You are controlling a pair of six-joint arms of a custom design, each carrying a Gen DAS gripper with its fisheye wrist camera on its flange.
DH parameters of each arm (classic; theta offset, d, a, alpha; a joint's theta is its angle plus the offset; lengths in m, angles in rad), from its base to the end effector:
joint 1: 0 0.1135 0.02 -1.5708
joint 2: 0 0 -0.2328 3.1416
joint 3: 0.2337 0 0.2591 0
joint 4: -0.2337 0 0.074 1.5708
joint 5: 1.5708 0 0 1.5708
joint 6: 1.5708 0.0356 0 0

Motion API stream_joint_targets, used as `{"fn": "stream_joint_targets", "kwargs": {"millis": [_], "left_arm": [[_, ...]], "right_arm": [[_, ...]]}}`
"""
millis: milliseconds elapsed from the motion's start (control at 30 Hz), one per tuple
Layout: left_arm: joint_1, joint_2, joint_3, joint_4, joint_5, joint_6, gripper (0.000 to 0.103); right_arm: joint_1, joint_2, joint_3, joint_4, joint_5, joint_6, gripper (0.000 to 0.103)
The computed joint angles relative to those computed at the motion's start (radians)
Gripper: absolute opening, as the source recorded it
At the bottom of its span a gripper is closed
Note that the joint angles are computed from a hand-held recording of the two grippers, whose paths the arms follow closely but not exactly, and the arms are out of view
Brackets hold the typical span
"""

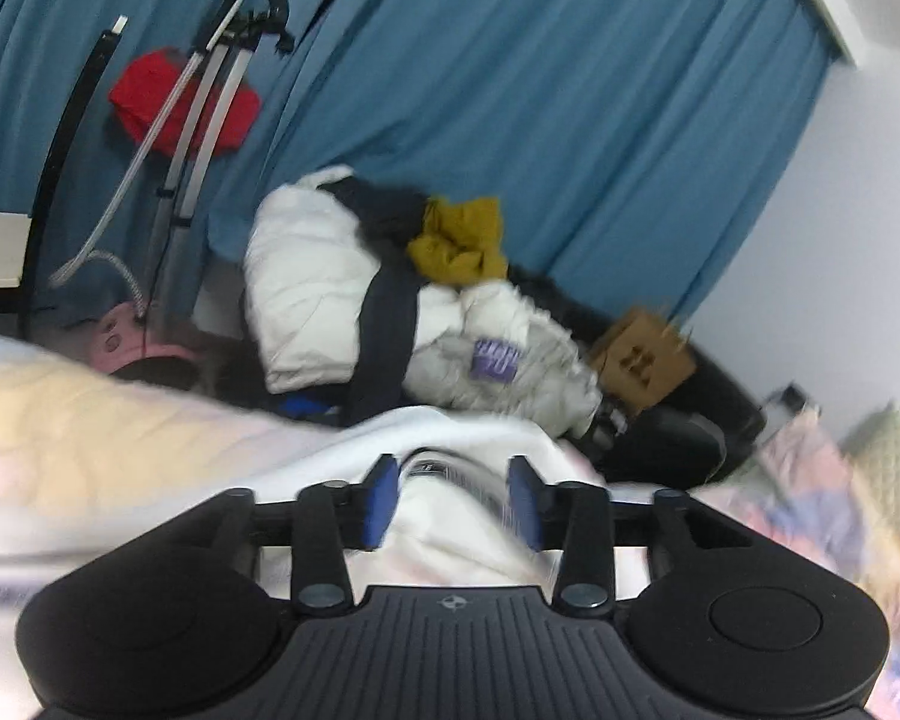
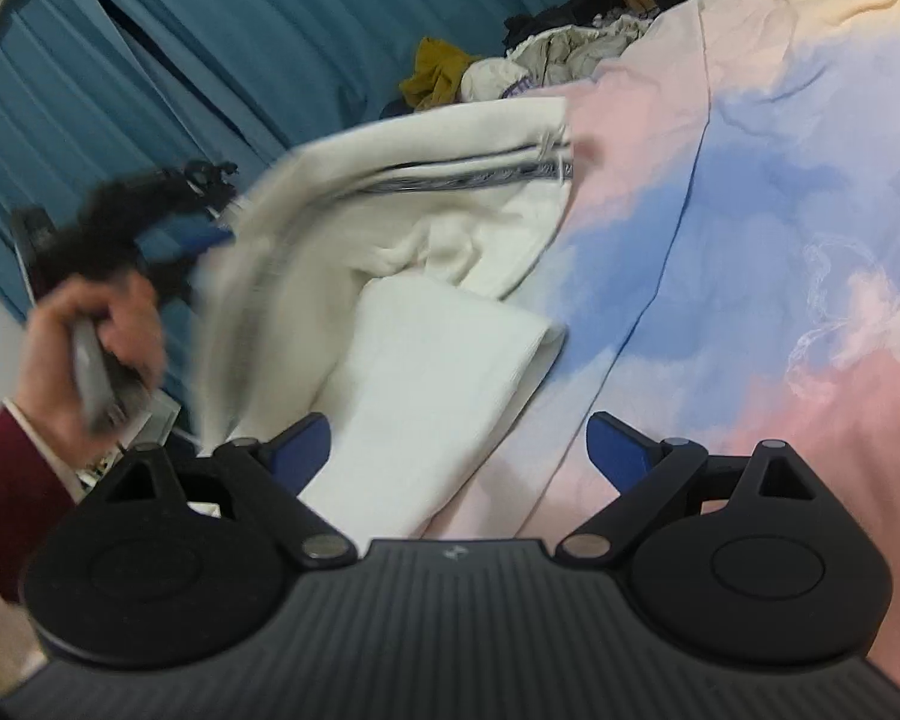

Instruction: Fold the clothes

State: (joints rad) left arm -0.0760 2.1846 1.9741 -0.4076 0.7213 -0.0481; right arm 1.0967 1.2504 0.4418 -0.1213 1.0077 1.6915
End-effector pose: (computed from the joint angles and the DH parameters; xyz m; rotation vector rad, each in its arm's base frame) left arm 0.4920 -0.0610 0.2514 0.4369 2.0891 -0.8556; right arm 0.1271 0.1818 0.1190 0.9408 1.8144 0.4620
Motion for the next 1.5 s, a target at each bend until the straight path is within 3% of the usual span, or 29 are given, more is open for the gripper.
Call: {"fn": "stream_joint_targets", "kwargs": {"millis": [133,300,400,533,733,867,1133,1333,1400,1467,1500], "left_arm": [[0.114,-0.133,-0.191,-0.082,0.100,0.215,0.059],[0.304,-0.324,-0.431,-0.266,0.191,0.576,0.067],[0.429,-0.427,-0.532,-0.407,0.210,0.783,0.077],[0.599,-0.519,-0.622,-0.578,0.227,1.082,0.079],[0.824,-0.554,-0.699,-0.675,0.194,1.386,0.084],[0.903,-0.523,-0.696,-0.668,0.149,1.395,0.085],[0.954,-0.436,-0.584,-0.721,0.129,1.157,0.089],[0.919,-0.380,-0.524,-0.665,0.140,0.961,0.091],[0.903,-0.343,-0.501,-0.637,0.129,0.899,0.091],[0.883,-0.297,-0.469,-0.623,0.116,0.845,0.091],[0.875,-0.279,-0.455,-0.616,0.112,0.819,0.091]], "right_arm": [[-0.020,0.005,-0.016,0.082,-0.030,-0.066,0.095],[-0.026,0.020,-0.008,0.123,-0.050,-0.108,0.095],[-0.024,0.036,0.018,0.114,-0.056,-0.136,0.095],[-0.003,0.031,0.038,0.092,-0.042,-0.162,0.095],[0.009,0.011,0.046,0.091,-0.031,-0.181,0.095],[-0.031,0.039,0.038,0.179,-0.079,-0.235,0.095],[-0.223,0.114,-0.009,0.446,-0.260,-0.395,0.095],[-0.442,0.253,-0.026,0.676,-0.450,-0.469,0.095],[-0.474,0.300,0.003,0.671,-0.475,-0.473,0.094],[-0.485,0.322,0.028,0.643,-0.473,-0.458,0.082],[-0.476,0.311,0.030,0.625,-0.451,-0.436,0.082]]}}
